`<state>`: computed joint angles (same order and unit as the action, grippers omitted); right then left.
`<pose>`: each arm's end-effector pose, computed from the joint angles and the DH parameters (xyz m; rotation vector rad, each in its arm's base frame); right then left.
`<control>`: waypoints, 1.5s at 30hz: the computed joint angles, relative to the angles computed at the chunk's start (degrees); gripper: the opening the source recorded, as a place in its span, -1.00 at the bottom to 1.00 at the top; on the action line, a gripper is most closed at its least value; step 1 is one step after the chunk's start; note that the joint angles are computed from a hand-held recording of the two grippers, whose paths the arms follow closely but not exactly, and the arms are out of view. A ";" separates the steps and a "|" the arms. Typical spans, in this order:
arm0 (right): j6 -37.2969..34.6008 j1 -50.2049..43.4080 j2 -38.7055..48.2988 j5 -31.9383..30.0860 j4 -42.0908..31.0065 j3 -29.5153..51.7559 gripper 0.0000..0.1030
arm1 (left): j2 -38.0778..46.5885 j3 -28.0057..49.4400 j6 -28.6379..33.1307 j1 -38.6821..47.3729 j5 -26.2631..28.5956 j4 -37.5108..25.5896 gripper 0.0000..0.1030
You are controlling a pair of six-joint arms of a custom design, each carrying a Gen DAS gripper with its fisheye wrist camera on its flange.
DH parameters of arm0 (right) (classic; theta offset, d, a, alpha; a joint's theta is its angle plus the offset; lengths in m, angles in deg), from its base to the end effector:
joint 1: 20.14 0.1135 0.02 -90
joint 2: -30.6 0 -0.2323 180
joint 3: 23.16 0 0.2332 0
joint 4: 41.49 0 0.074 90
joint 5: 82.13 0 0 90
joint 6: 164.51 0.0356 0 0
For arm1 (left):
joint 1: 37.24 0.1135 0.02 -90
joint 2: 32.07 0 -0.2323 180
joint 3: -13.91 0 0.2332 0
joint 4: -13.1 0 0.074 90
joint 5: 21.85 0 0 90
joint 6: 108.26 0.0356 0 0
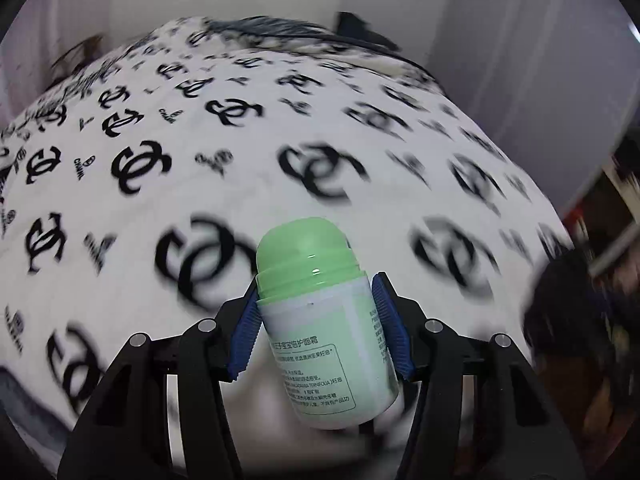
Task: Collect trash
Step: 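Lower the roll-on bottle and black item into the orange basin and release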
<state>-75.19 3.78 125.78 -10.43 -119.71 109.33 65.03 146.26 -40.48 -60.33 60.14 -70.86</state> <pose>0.2769 0.1351 0.4156 -0.6556 2.2124 0.5748 0.2883 -0.1175 0.3965 -0.0454 2.4187 -0.1947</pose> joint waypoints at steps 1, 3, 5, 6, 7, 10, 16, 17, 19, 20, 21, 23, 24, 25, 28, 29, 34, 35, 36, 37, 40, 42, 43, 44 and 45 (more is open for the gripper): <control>0.03 1.34 -2.73 0.64 0.44 -3.29 -0.05 | -4.96 -6.03 -0.26 -2.03 -0.73 1.14 0.03; 0.38 3.93 -7.41 1.72 0.93 -9.13 -0.05 | -14.23 -16.93 -2.19 -6.97 -2.20 2.32 0.02; 1.38 6.65 -12.41 2.47 1.54 -15.81 -0.05 | -20.66 -24.66 -5.00 -11.29 -3.34 2.85 0.02; 1.82 7.91 -14.67 2.78 1.73 -18.93 -0.05 | -24.46 -29.39 -7.41 -14.32 -4.36 3.07 0.02; 2.42 9.81 -17.82 3.52 2.18 -23.51 -0.05 | -27.54 -33.47 -9.87 -17.07 -5.22 3.22 0.02; 5.08 13.99 -24.44 4.57 4.25 -35.77 -0.04 | -35.50 -46.80 -17.86 -24.95 -6.19 4.62 0.01; 14.05 19.34 -27.38 4.03 14.71 -62.06 -0.04 | -39.09 -73.70 -31.99 -31.30 -0.46 17.69 0.00; 15.76 20.46 -25.05 4.42 17.70 -65.82 -0.04 | -38.15 -75.68 -32.71 -31.18 0.68 19.54 0.00; 17.81 21.52 -19.23 3.80 22.26 -69.61 -0.04 | -33.62 -80.56 -33.98 -30.24 4.33 25.84 -0.02; 18.65 21.74 -16.63 3.52 23.75 -70.33 -0.04 | -29.89 -82.18 -34.10 -29.44 6.46 29.11 -0.03; 19.66 22.14 -12.76 3.51 25.29 -70.72 -0.04 | -27.66 -82.86 -34.68 -29.10 7.27 30.74 -0.04; 20.92 22.47 -7.54 3.98 27.07 -70.73 0.11 | -22.45 -83.52 -35.06 -27.53 9.49 33.79 -0.05; 21.25 22.20 -5.60 4.08 27.35 -70.47 0.17 | -20.89 -83.26 -35.01 -27.37 9.56 34.05 -0.05; 21.65 21.58 -4.53 4.19 27.62 -70.50 0.25 | -19.00 -82.65 -34.75 -27.57 9.31 33.98 -0.02; 21.95 19.72 -5.61 3.23 28.94 -71.93 0.34 | -16.29 -80.95 -34.52 -28.16 8.60 33.43 0.25; 22.10 19.65 -6.12 3.33 29.20 -72.44 0.36 | -16.41 -80.79 -34.89 -28.52 8.21 33.12 0.27; 21.95 19.23 -8.39 3.30 29.36 -74.71 0.36 | -17.33 -81.51 -35.82 -29.43 8.03 32.73 0.27; 21.69 18.98 -8.20 3.26 29.41 -74.59 0.36 | -17.62 -81.61 -36.08 -29.59 7.98 32.51 0.27; 21.66 18.93 -8.32 3.49 29.54 -74.72 0.36 | -18.10 -81.79 -36.43 -29.77 7.88 32.27 0.27; 21.61 18.91 -8.34 3.64 29.68 -74.75 0.37 | -18.45 -82.02 -36.81 -30.02 7.80 32.24 0.27; 22.28 19.78 -8.55 4.41 29.76 -74.58 0.38 | -18.42 -82.02 -37.12 -30.01 7.56 32.31 0.33; 22.48 19.95 -9.45 4.87 29.33 -74.63 0.38 | -16.18 -81.52 -36.83 -29.74 7.30 34.05 0.33; 22.74 20.21 -9.98 5.24 29.20 -74.69 0.39 | -15.82 -81.23 -36.85 -29.83 7.04 34.09 0.33; 22.67 20.11 -10.31 5.54 29.35 -75.00 0.40 | -15.95 -81.52 -37.01 -30.05 6.75 34.26 0.33; 22.73 20.12 -10.62 5.83 29.30 -75.02 0.41 | -16.16 -81.45 -37.28 -30.41 6.31 34.10 0.33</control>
<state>-52.46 23.90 115.16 -4.60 -90.41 34.31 48.88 64.81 -77.76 -90.74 66.44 -36.76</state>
